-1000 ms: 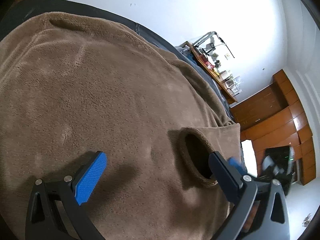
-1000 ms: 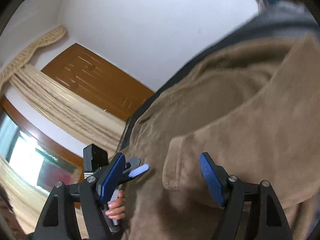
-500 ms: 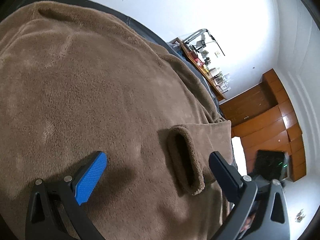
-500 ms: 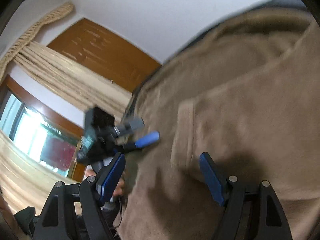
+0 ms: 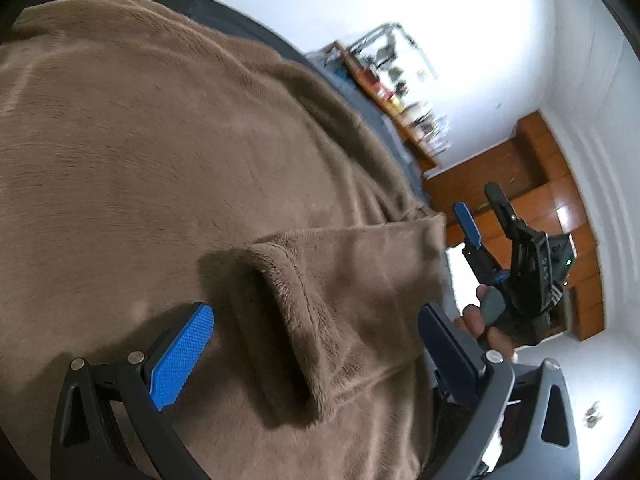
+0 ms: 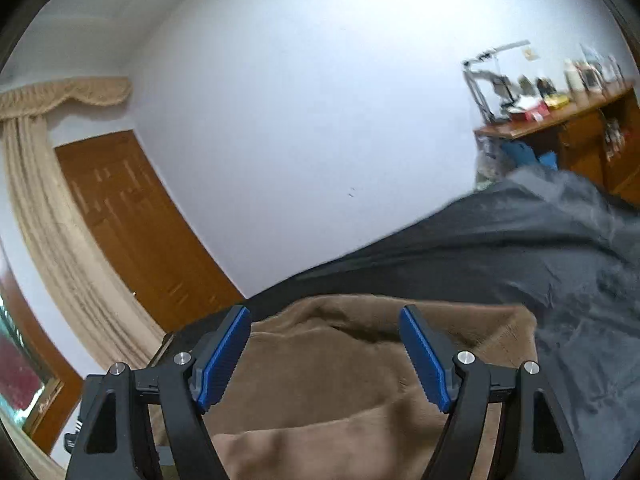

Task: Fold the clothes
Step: 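Grasp the folded blanket edge with the left gripper and lift it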

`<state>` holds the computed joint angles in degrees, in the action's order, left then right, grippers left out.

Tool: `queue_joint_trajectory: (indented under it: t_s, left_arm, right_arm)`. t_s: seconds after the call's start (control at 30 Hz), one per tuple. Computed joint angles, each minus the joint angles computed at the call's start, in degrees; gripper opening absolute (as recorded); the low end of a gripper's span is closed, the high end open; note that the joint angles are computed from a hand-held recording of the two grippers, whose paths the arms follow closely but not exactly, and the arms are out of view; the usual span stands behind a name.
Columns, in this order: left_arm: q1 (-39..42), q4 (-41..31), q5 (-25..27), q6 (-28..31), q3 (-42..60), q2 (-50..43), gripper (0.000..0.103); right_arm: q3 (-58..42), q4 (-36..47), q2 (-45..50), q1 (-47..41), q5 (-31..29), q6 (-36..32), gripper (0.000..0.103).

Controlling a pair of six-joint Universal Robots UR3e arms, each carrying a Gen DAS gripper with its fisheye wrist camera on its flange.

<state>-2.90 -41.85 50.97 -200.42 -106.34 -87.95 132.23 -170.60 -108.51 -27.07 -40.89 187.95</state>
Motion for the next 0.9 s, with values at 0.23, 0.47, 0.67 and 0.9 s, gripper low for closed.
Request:
queue_joint_trajectory:
  t_s: [0.23, 0.47, 0.67, 0.9]
  left_arm:
    - [-7.6, -0.3, 8.64, 0.15, 7.97, -5.64, 0.092]
    - [-9.91, -7.57, 14.48, 1.16, 16.05, -9.43, 0.028]
    - [-7.1, -12.14, 17.33, 2.3, 26.63, -10.35, 0.024]
    - [5.88, -17.82, 16.47, 3.92, 29.78, -0.14, 0.024]
  right_arm:
    - [1.78, 5.63, -2.62, -4.77, 2.48, 3.54, 0.078]
    - [0.93, -4.1, -1.0, 3.06, -9.57, 5.09, 0.078]
    - [1.88, -5.75, -3.56, 4.72, -14.82, 2.6, 0.078]
    - [1.76, -4.17, -2.72, 3.0, -13.38, 2.11, 0.078]
